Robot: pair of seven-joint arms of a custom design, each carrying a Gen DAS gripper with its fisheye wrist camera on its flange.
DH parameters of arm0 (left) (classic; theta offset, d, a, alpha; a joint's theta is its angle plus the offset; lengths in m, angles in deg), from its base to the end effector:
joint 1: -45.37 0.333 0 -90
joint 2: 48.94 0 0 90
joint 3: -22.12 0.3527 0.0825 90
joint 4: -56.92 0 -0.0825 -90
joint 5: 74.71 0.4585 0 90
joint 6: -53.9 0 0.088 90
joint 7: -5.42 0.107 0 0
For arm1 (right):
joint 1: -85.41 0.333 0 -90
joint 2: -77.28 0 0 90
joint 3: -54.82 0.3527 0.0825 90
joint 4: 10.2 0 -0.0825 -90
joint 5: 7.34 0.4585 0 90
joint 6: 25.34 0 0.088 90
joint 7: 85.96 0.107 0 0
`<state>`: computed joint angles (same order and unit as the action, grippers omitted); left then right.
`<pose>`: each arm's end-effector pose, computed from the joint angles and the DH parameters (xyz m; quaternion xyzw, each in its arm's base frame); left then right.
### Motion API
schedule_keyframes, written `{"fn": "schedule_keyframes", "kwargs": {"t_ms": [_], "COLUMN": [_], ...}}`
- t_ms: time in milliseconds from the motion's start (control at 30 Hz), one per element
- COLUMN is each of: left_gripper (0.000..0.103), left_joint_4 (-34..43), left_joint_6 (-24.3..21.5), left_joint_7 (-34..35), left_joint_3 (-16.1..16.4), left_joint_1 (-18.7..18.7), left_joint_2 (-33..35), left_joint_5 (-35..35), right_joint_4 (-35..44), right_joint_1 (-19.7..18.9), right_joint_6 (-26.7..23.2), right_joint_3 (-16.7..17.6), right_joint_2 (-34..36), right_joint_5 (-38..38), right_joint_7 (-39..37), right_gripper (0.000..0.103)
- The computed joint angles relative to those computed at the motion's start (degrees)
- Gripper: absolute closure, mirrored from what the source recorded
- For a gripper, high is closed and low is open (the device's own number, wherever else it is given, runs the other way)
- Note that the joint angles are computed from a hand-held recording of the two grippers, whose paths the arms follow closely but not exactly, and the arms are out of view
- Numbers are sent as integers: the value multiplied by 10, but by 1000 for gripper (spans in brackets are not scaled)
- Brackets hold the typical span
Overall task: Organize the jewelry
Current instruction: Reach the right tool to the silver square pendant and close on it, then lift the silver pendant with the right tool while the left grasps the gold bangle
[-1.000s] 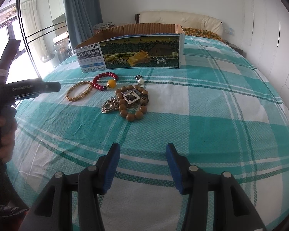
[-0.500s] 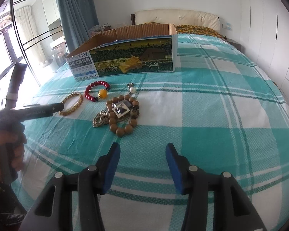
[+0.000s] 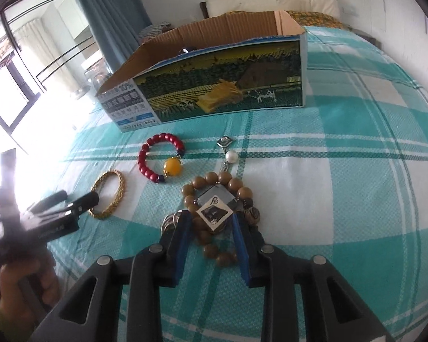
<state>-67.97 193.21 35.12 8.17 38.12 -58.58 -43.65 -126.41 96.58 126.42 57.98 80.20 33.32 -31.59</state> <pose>0.5555 -0.2193 0.5091 -0.7766 0.5524 -0.1771 0.2458 0.6533 0.1483 0.4816 -0.7603 0.5409 -0.0790 0.3507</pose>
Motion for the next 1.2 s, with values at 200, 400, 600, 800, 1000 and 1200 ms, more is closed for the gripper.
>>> {"fn": "schedule_keyframes", "kwargs": {"t_ms": [200, 400, 600, 800, 1000, 1200], "left_gripper": [1, 1, 1, 1, 1, 1], "left_joint_4": [-1, -2, -2, -2, -2, -2], "left_joint_6": [0, 5, 6, 6, 6, 6], "left_joint_7": [-2, 2, 3, 3, 3, 3], "left_joint_3": [-1, 1, 1, 1, 1, 0], "left_joint_1": [0, 0, 1, 1, 1, 1], "left_joint_2": [-1, -1, -1, -1, -1, 0], "left_joint_5": [1, -3, -4, -3, -3, -3], "right_joint_4": [0, -14, -7, 9, 15, -20], "right_joint_1": [14, 9, 7, 6, -10, -32], "right_joint_6": [64, 117, 67, 12, 16, 67], "right_joint_3": [7, 28, 13, -24, -39, -38], "right_joint_2": [14, 7, -31, -59, -52, -28], "right_joint_5": [-58, -85, 83, 186, 143, 14], "right_joint_7": [77, 62, -72, -126, -107, -64], "right_gripper": [67, 77, 77, 77, 77, 74]}}
